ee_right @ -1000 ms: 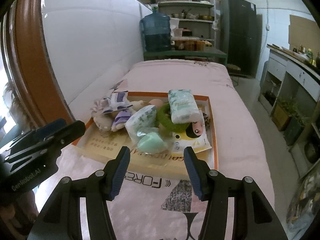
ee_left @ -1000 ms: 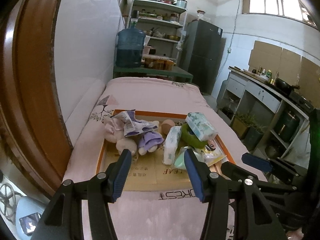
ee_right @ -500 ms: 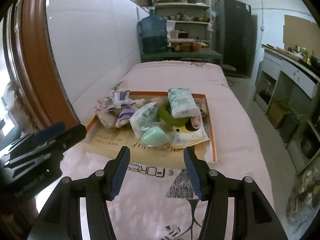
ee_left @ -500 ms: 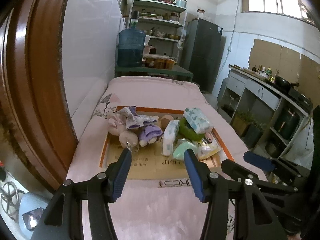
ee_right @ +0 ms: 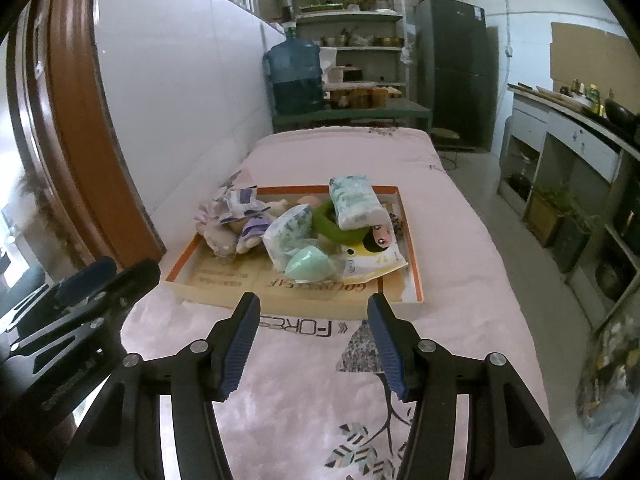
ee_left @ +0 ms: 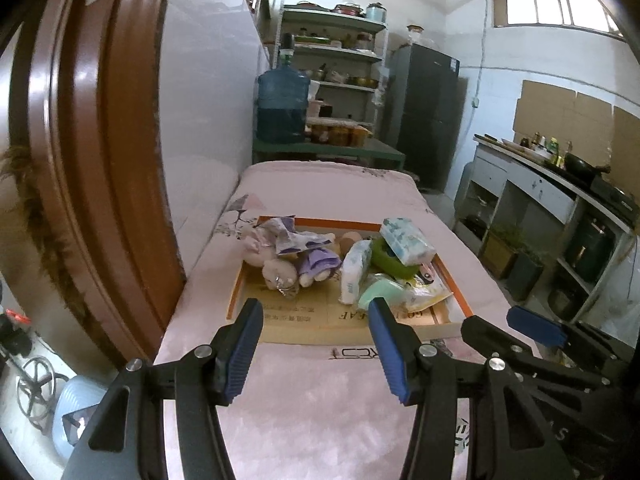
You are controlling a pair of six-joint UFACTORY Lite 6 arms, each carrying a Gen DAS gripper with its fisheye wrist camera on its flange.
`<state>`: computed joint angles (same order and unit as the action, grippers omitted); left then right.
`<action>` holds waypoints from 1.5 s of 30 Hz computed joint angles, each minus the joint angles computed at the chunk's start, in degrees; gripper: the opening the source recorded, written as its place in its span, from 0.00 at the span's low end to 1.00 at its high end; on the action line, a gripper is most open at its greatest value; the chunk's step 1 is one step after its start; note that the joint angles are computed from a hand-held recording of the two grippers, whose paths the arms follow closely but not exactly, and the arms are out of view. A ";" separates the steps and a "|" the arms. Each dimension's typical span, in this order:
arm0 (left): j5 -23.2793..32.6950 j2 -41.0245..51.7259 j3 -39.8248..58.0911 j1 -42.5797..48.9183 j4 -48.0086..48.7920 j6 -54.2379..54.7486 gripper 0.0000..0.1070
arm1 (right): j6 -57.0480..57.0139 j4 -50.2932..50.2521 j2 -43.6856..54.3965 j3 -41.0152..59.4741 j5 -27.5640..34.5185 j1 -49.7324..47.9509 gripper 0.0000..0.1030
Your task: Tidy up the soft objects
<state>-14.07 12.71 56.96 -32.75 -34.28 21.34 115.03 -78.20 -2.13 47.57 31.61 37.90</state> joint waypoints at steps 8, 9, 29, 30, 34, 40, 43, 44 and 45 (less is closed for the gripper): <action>-0.51 -8.37 -5.86 -1.91 -9.93 8.42 0.51 | -3.63 7.20 -4.54 -1.55 6.62 6.09 0.56; 0.02 -9.53 -6.41 -2.21 -11.76 10.45 0.51 | -3.18 7.50 -5.44 -1.94 7.77 7.17 0.56; -5.26 -16.01 -10.19 -6.95 -44.66 41.44 0.51 | -0.74 8.12 -7.53 0.32 23.20 18.36 0.57; -5.45 -15.95 -10.10 -7.06 -45.17 41.90 0.51 | -0.77 8.07 -7.34 0.50 23.05 18.35 0.57; -6.43 -15.44 -9.78 -7.23 -45.44 42.01 0.51 | -1.02 8.12 -7.08 0.73 22.54 18.11 0.57; -6.58 -14.72 -9.21 -6.88 -45.47 42.02 0.51 | -0.92 8.38 -7.81 -0.02 21.70 17.59 0.57; -6.38 -14.55 -9.14 -6.59 -44.96 41.57 0.51 | -1.11 8.37 -7.61 0.10 21.43 17.54 0.57; -6.43 -14.67 -9.18 -6.71 -45.36 41.94 0.51 | -1.15 8.39 -7.47 0.18 21.32 17.53 0.57; -6.31 -14.57 -9.07 -6.62 -45.41 41.98 0.51 | -1.14 8.37 -7.46 0.16 21.22 17.53 0.57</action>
